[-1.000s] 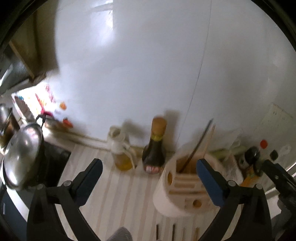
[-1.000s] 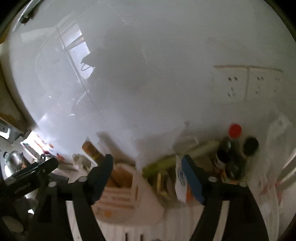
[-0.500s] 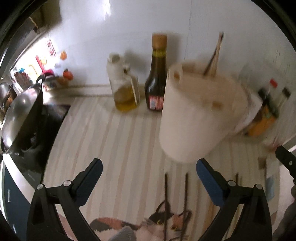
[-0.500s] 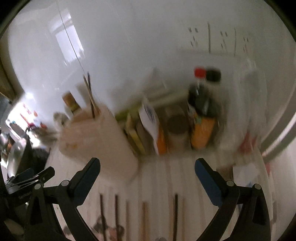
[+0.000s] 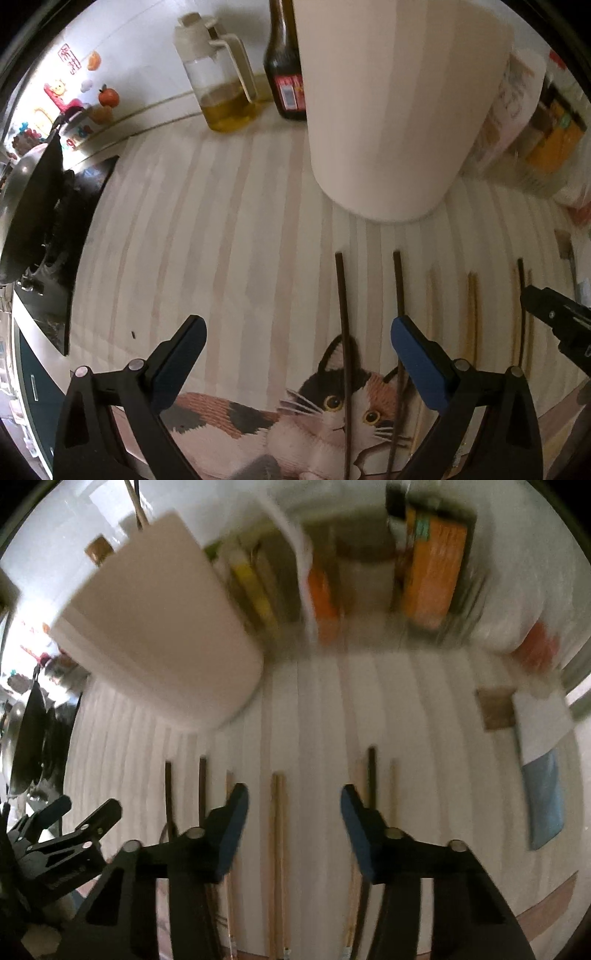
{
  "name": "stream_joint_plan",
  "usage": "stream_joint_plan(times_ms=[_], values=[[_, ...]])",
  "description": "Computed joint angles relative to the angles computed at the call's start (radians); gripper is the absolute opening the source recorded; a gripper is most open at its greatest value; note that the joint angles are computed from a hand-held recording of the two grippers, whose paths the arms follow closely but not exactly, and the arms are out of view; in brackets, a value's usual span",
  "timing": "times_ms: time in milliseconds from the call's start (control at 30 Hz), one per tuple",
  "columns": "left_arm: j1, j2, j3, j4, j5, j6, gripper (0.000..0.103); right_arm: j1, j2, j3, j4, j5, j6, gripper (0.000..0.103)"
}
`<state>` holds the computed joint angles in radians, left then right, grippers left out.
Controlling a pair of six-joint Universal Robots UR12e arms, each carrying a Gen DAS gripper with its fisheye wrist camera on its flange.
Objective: Organize utensils
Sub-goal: 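Move both grippers back down over the remaining chopsticks, then grasp a dark chopstick with left gripper while right grasps a light chopstick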
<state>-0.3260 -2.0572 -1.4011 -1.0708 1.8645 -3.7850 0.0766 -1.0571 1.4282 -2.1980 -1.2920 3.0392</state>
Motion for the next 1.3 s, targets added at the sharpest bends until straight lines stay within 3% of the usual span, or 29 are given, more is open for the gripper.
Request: stream_joint_plan(times_ms=[167, 333, 400, 633, 767, 867, 933, 1000, 1133, 1233, 1300], values=[[0.001, -0.011, -0.003, -0.014, -0.028, 0.003, 0.091, 0.005, 0.005, 0.01, 0.037, -0.008, -0.013, 0.041], [0.005, -0.022, -0.004, -0.032, -0.062, 0.007, 0.09, 0.006, 0.007, 0.02, 0.07, -0.015, -0.027, 0.041], [0.006, -0.024, -0.006, -0.036, -0.078, 0.015, 0.079, 0.008, 0.01, 0.019, 0.08, -0.019, -0.029, 0.041], [0.009, -0.027, -0.014, -0.038, -0.112, 0.019, 0.077, 0.015, 0.021, 0.014, 0.128, -0.034, -0.045, 0.037], [0.012, -0.026, -0.017, -0.041, -0.117, 0.017, 0.077, 0.021, 0.024, 0.021, 0.128, -0.06, -0.064, 0.025], [0.02, -0.024, -0.023, -0.042, -0.12, 0.022, 0.077, 0.02, 0.02, 0.031, 0.118, -0.073, -0.072, 0.011], [0.023, -0.02, -0.031, -0.032, -0.124, 0.025, 0.077, 0.014, 0.015, 0.04, 0.115, -0.079, -0.071, 0.008], [0.025, -0.015, -0.039, -0.028, -0.131, 0.025, 0.07, 0.005, 0.009, 0.047, 0.115, -0.083, -0.069, 0.007], [0.032, -0.01, -0.051, -0.022, -0.149, 0.03, 0.066, -0.012, 0.001, 0.056, 0.126, -0.088, -0.065, 0.007], [0.035, -0.013, -0.053, -0.012, -0.167, 0.047, 0.055, -0.023, 0.001, 0.048, 0.148, -0.094, -0.078, 0.007], [0.037, -0.019, -0.05, -0.012, -0.186, 0.06, 0.038, -0.02, 0.003, 0.044, 0.153, -0.106, -0.085, 0.008]])
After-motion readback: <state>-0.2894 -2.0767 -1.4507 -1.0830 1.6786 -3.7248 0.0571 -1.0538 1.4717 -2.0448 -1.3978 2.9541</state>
